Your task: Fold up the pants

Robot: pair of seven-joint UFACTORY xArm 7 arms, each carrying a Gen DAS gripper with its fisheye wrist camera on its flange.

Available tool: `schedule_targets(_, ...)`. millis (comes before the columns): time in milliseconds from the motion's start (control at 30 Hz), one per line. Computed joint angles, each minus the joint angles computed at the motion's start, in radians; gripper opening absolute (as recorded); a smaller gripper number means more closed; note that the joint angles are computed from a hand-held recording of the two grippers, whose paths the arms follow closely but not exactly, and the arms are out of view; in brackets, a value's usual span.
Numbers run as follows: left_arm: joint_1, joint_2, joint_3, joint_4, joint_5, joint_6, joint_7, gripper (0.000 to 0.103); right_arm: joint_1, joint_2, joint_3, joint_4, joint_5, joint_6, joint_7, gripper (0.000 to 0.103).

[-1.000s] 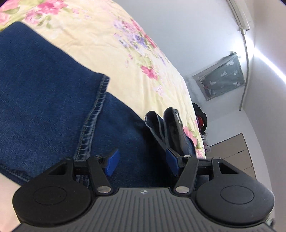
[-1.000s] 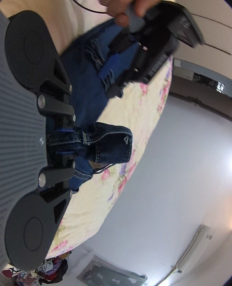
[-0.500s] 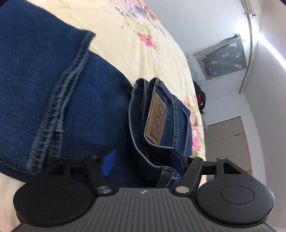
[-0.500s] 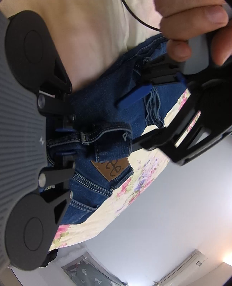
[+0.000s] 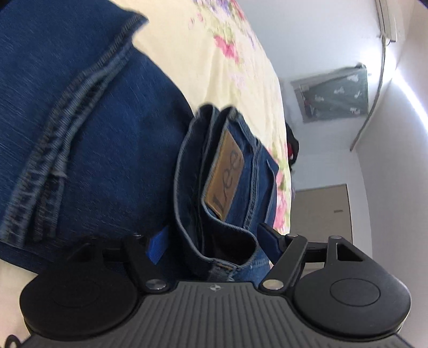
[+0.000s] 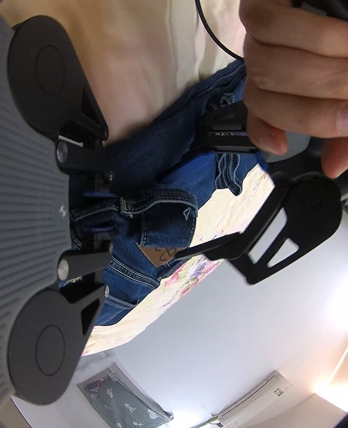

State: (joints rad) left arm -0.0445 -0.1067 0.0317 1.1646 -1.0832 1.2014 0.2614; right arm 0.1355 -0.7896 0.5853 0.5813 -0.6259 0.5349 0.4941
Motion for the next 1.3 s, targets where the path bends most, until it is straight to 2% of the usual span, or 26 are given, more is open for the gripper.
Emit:
schedule_targets(67,-0.009,0.005,-0.012,0.007,0.008,-0.016,0.005,0.08,0.026,0.01,-0.006,0.0,-0.046,0.019,0.002,0.015)
schedule_targets(100,-0.016,-0.005,-0.022,0.001,0.027,-0.043,0.011,0.069,0.021,0.01,0.006,0.0,-0.054,0.022,-0.006,0.015)
schedule_targets(133,-0.023,-0.011,-0.029,0.001,0.049,-0.067,0.022,0.047,0.027,0.013,0.009,0.0,-0.071,0.031,-0.003,0.015)
schedule_targets(167,-0.028,-0.018,-0.032,-0.001,0.068,-0.086,0.037,0.032,0.016,0.007,0.023,-0.001,-0.071,0.029,-0.008,0.016)
schedule_targets(200,-0.032,-0.028,-0.03,-0.005,0.082,-0.092,0.049,0.024,0.015,0.004,0.025,-0.001,-0.077,0.03,-0.006,0.016)
schedule_targets(300,-0.032,-0.052,-0.008,-0.034,0.079,-0.086,0.069,0.012,0.058,-0.012,-0.011,-0.005,-0.054,0.038,-0.004,0.02)
schedule_targets(333,-0.029,-0.048,0.002,-0.036,0.07,-0.074,0.063,0.011,0.073,-0.03,-0.026,-0.01,-0.019,0.034,-0.014,0.025)
schedule_targets(400,-0.02,-0.053,0.018,-0.049,0.055,-0.048,0.062,0.011,0.103,-0.073,-0.063,-0.021,0.054,0.028,-0.018,0.026)
schedule_targets(500,-0.016,-0.082,0.023,-0.064,0.057,-0.05,0.093,0.01,0.174,-0.147,-0.165,-0.042,0.165,0.03,0.076,0.026)
schedule_targets(533,-0.018,-0.094,0.023,-0.071,0.057,-0.054,0.101,0.01,0.148,-0.192,-0.203,-0.055,0.247,0.002,0.112,0.026)
schedule_targets(567,-0.02,-0.107,0.024,-0.078,0.055,-0.06,0.109,0.01,0.146,-0.208,-0.2,-0.063,0.287,0.004,0.107,0.026)
schedule_targets(633,-0.027,-0.124,0.027,-0.087,0.052,-0.069,0.114,0.01,0.109,-0.224,-0.227,-0.06,0.311,0.012,0.182,0.026)
schedule_targets(767,-0.036,-0.147,0.044,-0.094,0.034,-0.065,0.122,0.009,-0.013,-0.169,-0.219,0.002,0.379,0.136,0.283,0.027)
schedule_targets(833,-0.036,-0.162,0.06,-0.093,0.012,-0.065,0.151,0.007,-0.02,-0.12,-0.216,0.025,0.355,0.166,0.286,0.027)
schedule_targets(967,-0.02,-0.183,0.099,-0.098,-0.043,-0.059,0.185,0.003,-0.008,-0.073,-0.212,0.045,0.309,0.09,0.28,0.026)
schedule_targets(1133,0.017,-0.201,0.119,-0.129,0.016,-0.093,0.18,0.0,-0.012,-0.004,-0.18,0.103,0.294,0.048,0.292,0.026)
schedule_targets(1200,0.025,-0.158,0.126,-0.088,0.078,-0.031,0.158,0.0,-0.004,0.031,-0.165,0.128,0.289,0.061,0.305,0.026)
schedule_targets(1300,0.043,-0.18,0.112,-0.098,0.13,-0.065,0.18,0.0,0.007,0.11,-0.142,0.171,0.291,0.134,0.32,0.026)
